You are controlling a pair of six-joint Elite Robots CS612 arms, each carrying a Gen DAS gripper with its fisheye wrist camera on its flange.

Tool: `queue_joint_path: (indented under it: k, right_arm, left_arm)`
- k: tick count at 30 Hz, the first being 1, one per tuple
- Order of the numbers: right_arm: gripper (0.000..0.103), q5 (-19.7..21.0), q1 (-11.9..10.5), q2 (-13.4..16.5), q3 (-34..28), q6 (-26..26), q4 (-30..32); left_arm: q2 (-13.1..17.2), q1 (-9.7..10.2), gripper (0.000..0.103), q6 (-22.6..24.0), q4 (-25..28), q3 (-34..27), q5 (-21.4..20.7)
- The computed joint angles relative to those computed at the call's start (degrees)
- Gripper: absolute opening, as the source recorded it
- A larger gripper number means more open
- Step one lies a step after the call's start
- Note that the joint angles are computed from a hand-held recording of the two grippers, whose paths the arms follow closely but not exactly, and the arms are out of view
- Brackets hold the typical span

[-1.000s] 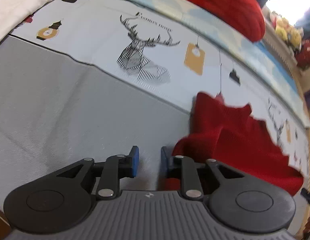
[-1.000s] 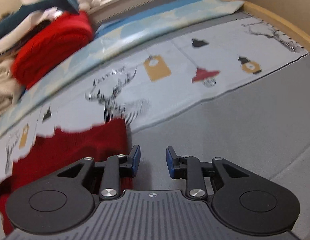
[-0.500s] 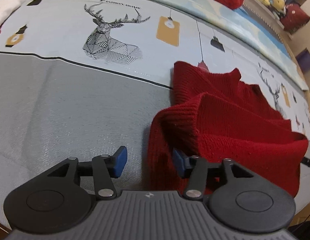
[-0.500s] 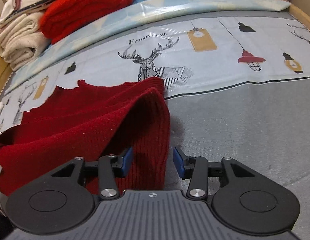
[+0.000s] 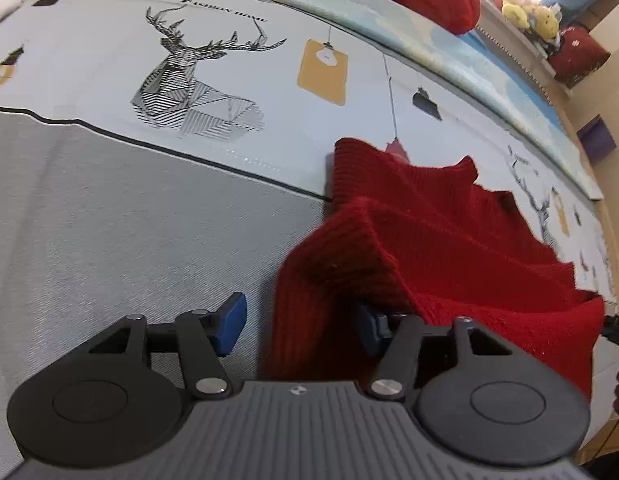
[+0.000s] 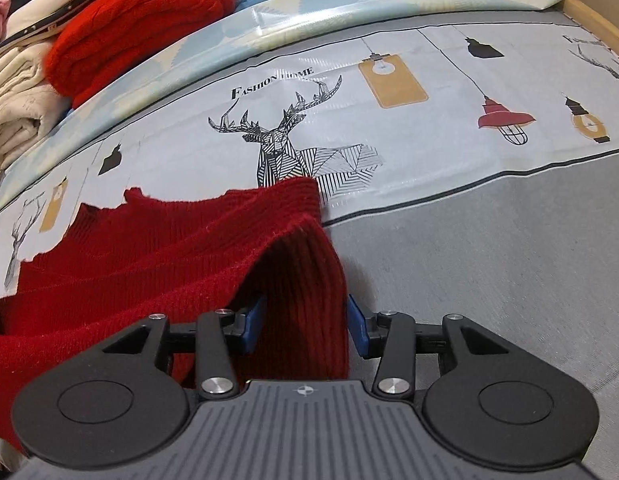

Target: Fold small clothes

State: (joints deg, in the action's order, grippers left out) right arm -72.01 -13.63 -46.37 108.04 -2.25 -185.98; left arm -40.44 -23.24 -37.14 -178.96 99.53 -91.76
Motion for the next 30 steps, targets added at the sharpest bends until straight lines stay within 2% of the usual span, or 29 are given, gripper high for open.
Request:
queue_joint_path:
  k: [5, 13, 15, 18, 20, 23, 24, 26, 30]
  right_arm:
    - [0.046, -0.7, 0.5, 0.8, -1.4, 1.5, 0.1]
    - [0.045, -0.9, 0.7, 1.3, -2.2, 1.2, 0.3]
    - [0.035, -0.8, 0.7, 1.4, -2.2, 0.7, -0.1]
    - [0.019, -0.8, 0.6, 1.5, -2.1, 0.4, -1.4]
    - [0.016, -0.4, 0.5, 1.5, -2.0, 0.3, -1.9]
    - [0.014, -0.6, 0.6, 1.5, -1.6, -0.1, -4.3]
    - [0.013, -0.6, 0.5, 1.6, -1.4, 0.5, -6.4]
    - [0.013, 0.7, 0.1, 1.5, -0.9, 3.0, -10.2]
    - [0.012, 2.7, -0.4, 2.2, -0.1, 6.9, -22.1]
  left_arm:
    - [1.4, -0.26, 0.074, 2.6, -2.7, -1.7, -0.3]
    - [3.8, 0.18, 0.073, 1.9, -1.9, -5.0, -1.2]
    - [4.0, 0.12, 0.072, 2.8, -1.5, -5.5, -1.2]
    - [4.2, 0.01, 0.060, 4.0, -1.8, -5.7, -1.0]
    - [4.3, 0.21, 0.037, 4.1, -2.7, -5.7, -2.2]
    - [4.1, -0.17, 0.020, 5.7, -4.2, -5.3, -0.8]
    - [3.9, -0.31, 0.019, 6.3, -5.0, -5.1, 0.0]
    - [3.5, -0.96, 0.018, 6.9, -7.9, -4.2, 4.0]
    - [3.6, -2.13, 0.017, 8.3, -18.2, -2.8, 10.7]
